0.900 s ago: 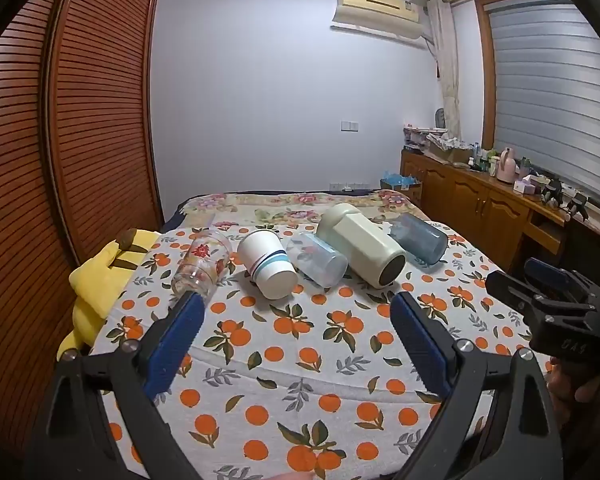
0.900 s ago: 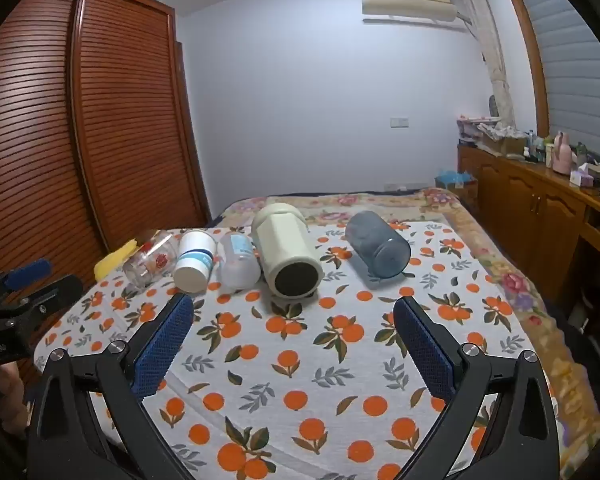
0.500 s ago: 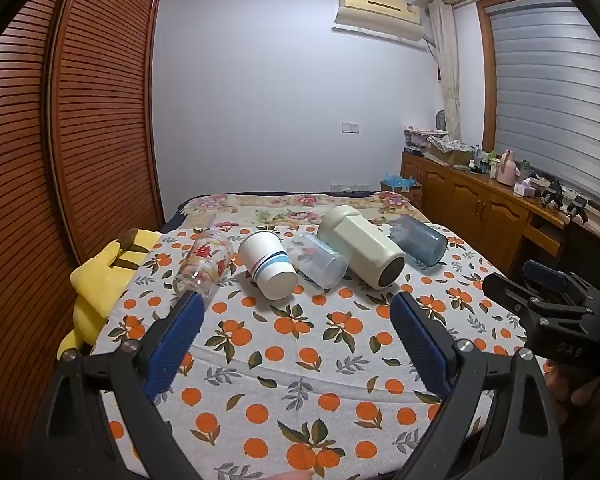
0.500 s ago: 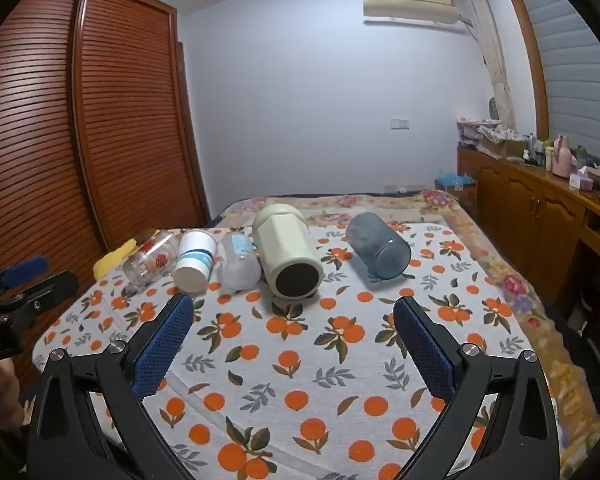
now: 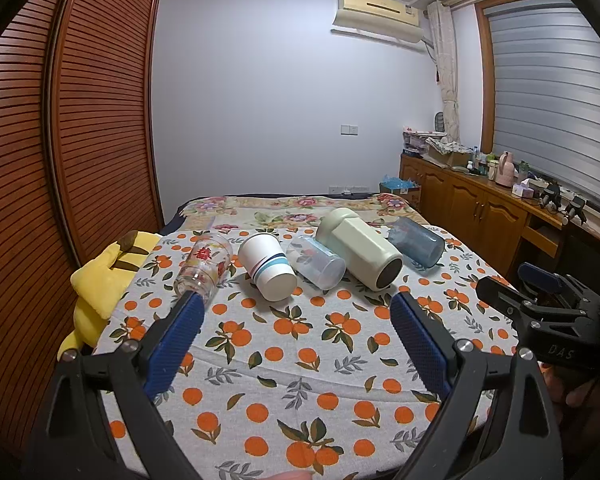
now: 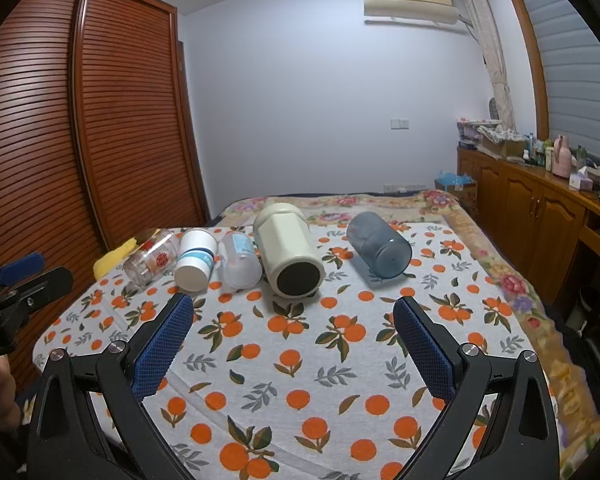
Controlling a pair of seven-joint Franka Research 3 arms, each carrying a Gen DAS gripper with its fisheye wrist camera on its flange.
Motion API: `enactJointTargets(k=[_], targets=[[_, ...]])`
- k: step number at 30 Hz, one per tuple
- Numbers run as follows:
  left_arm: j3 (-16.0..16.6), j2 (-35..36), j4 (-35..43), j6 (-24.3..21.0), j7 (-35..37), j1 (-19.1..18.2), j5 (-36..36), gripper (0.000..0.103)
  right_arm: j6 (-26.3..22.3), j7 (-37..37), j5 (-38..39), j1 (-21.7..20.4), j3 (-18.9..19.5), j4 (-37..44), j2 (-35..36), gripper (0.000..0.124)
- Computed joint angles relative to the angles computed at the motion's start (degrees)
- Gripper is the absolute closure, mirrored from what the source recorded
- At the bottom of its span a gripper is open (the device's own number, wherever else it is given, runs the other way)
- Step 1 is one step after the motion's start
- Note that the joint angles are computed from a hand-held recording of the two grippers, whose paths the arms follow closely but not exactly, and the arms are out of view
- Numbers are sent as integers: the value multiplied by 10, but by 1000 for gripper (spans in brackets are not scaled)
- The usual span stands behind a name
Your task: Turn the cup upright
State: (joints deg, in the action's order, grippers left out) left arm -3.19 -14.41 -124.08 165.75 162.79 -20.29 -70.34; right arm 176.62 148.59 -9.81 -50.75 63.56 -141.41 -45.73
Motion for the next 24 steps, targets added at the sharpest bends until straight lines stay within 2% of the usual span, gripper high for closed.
enactJointTargets(k=[24], targets=[[6,-6,-5,-1,-9,-3,12,8,-1,3,-3,1,-1,0,1,23]])
